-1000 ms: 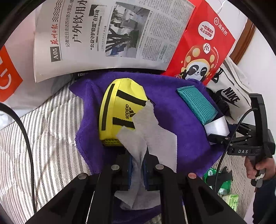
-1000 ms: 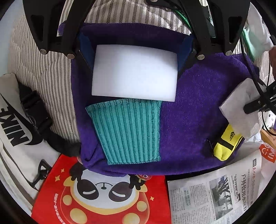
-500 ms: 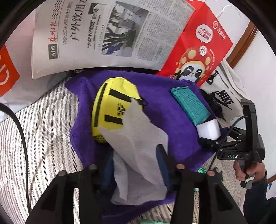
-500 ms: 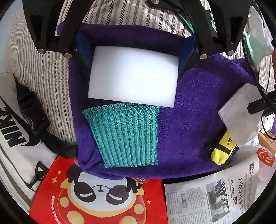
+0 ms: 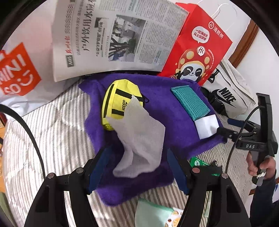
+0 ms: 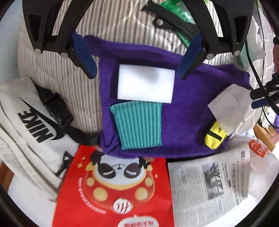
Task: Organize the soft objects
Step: 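Open both tools and lift them away from the purple towel, then grasp the white glove with the left tool while the right tool grasps the green tissue pack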
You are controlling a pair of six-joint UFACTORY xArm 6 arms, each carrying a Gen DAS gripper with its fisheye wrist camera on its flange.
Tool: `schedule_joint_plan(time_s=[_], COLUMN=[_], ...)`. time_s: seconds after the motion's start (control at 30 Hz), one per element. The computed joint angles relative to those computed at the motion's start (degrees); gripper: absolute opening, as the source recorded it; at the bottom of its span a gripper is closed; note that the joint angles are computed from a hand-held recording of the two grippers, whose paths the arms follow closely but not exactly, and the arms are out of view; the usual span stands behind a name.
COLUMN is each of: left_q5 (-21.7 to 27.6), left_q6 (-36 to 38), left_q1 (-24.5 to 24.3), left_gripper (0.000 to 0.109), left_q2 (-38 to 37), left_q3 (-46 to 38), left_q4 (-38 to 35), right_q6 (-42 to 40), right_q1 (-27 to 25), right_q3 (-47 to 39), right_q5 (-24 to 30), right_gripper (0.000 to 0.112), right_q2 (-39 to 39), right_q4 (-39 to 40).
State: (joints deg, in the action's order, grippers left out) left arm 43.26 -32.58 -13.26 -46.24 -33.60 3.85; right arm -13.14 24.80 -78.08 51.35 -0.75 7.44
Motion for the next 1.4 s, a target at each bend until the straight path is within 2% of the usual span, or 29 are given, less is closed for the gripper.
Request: schedule_joint_plan(time_s=[0.17, 0.37, 0.67, 0.8, 0.83, 0.9, 0.93, 0.97, 1.0, 1.03, 1.1, 1.23, 1.4], left_q5=[5.27, 13.04, 18.4, 20.03, 20.37, 21.68, 22.9, 23.6, 23.08, 21.63, 20.46, 23.35, 23.37], left_q6=[-5.46, -15.03, -26.15, -32.28, -33.86, -36.04, -36.44, -37.08, -36.93, -36.35, -37.56, -39.98, -41.74], left_q1=[-3.55, -12.47, -24.27, -29.13, -30.05, -31.36, -32.01, -32.73, -32.67, -32.04, -31.96, -34.85, -36.1], left_gripper=[0.068, 0.072, 0.072, 0.07, 0.068, 0.048, 0.046, 0.038, 0.025, 0.02, 0.017, 0.016, 0.017], left_q2=[-5.26, -11.69, -15.28, -15.9, -16.14, -15.81, -15.06, -14.89, -15.22, -16.23, -17.93, -16.92, -17.7], left_q3=[0.49, 1.89, 8.0, 9.62, 9.92, 9.93, 9.39, 9.14, 9.33, 10.01, 10.83, 9.79, 11.17], left_q4=[4.61, 11.64, 13.57, 17.7, 19.1, 20.7, 21.26, 22.15, 22.14, 21.11, 21.21, 24.15, 25.38], right_q6=[-4.28, -7.33, -9.66, -10.1, -10.2, -10.42, -10.37, -10.41, -10.61, -10.75, -10.67, -11.68, -13.21], right_q1=[-2.42, -3.57, -6.36, -7.09, -7.28, -7.52, -7.61, -7.68, -7.75, -7.71, -7.11, -4.96, -2.03], right_q3=[5.34, 13.02, 22.89, 26.85, 28.01, 29.51, 30.31, 30.93, 31.43, 31.94, 32.93, 34.91, 36.55], right_q5=[-1.54, -1.23, 1.4, 2.71, 3.36, 3.95, 4.33, 4.65, 4.98, 5.3, 5.54, 4.57, 2.97], right_gripper=[0.093, 0.093, 0.093, 0.093, 0.093, 0.093, 0.093, 0.093, 0.093, 0.093, 0.093, 0.093, 0.093], right_q2=[-5.87, -14.36, -24.7, -28.47, -29.54, -30.84, -31.57, -32.15, -32.6, -33.04, -33.92, -35.65, -36.07], right_q4=[4.74, 5.85, 4.96, 5.06, 5.19, 5.56, 5.77, 6.09, 6.6, 7.03, 7.39, 8.72, 9.76])
